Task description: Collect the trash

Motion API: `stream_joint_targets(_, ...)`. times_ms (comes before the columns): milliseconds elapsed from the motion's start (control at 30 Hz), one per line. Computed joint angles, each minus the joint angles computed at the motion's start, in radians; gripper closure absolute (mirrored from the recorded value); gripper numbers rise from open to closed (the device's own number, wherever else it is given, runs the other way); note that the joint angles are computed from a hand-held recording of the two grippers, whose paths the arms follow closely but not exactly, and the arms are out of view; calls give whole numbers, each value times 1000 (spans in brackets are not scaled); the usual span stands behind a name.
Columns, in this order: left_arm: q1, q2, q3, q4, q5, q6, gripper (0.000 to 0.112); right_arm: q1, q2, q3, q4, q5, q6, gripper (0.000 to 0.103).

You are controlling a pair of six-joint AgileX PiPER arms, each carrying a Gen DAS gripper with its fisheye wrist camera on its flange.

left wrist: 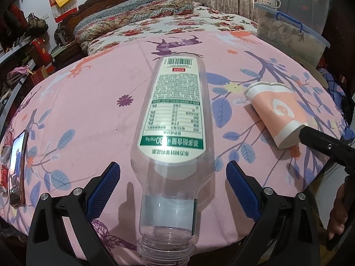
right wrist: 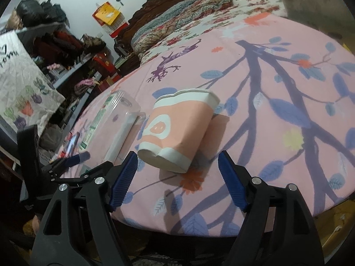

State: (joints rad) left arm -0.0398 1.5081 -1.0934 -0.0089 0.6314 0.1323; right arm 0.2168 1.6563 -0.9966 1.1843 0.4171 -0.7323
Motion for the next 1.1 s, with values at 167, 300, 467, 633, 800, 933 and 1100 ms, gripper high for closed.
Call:
stream_joint_targets(167,43,14,-53,-79,48,46,20,-91,47,-25,160,140,-105,27)
stream_joint_targets(300,50,26,-84,-91,59,55,20,-121,100,-88,157,196,-75,27)
stream_joint_targets(467,50,56,-122,-91,71,48,21,-109,171,-189,70,227,11,27)
stream_joint_targets(633,64,80,-159,-176,109,138,54,-96,242,-280,24,290,35,62)
stream_joint_targets(800,35,154,-280,-237,193,164,54,-107,220,-262,84,264,-52,72)
stream_joint_targets(933,-42,282,-484,-290,316,153,54,-215,205,-228,168,276,-121,73)
stream_joint_targets(1100,-188,520,-877,-318,501,109,54,-426,204,-211,255,332,-180,73)
